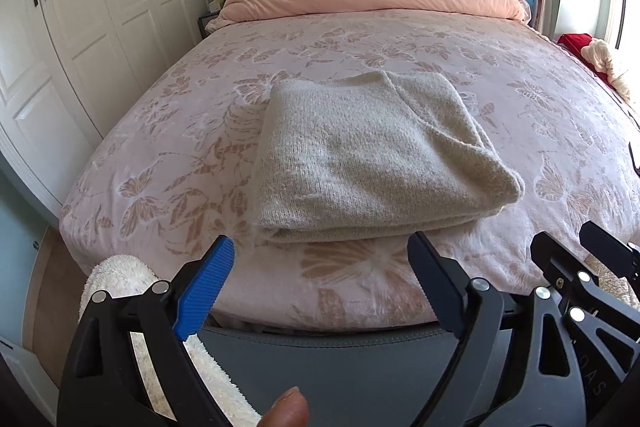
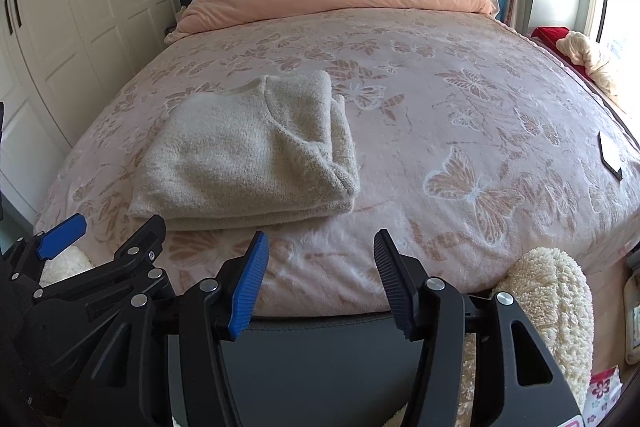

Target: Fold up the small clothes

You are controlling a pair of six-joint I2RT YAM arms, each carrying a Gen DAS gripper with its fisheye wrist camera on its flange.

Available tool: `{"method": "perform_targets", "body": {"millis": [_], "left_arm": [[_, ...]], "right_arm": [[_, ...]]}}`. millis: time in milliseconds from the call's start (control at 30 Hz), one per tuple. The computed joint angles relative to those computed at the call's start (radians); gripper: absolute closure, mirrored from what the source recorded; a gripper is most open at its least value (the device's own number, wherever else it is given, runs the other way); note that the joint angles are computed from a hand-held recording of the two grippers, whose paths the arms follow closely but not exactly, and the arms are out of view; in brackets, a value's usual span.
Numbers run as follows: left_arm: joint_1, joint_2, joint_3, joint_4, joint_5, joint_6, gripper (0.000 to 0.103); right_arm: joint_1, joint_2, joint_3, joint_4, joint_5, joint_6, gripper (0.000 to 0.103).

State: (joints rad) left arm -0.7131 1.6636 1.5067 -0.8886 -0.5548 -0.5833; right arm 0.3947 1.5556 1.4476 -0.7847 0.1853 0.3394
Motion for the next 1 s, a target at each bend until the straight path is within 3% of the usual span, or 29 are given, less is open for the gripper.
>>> {"method": "perform_targets", "body": {"millis": [1000], "left_arm": [[-0.021, 0.0, -0.021, 0.014, -0.022, -0.012, 0.024]], "right_arm": [[0.008, -0.003, -0.014, -0.004, 0.014, 0.008, 0.052]]}}
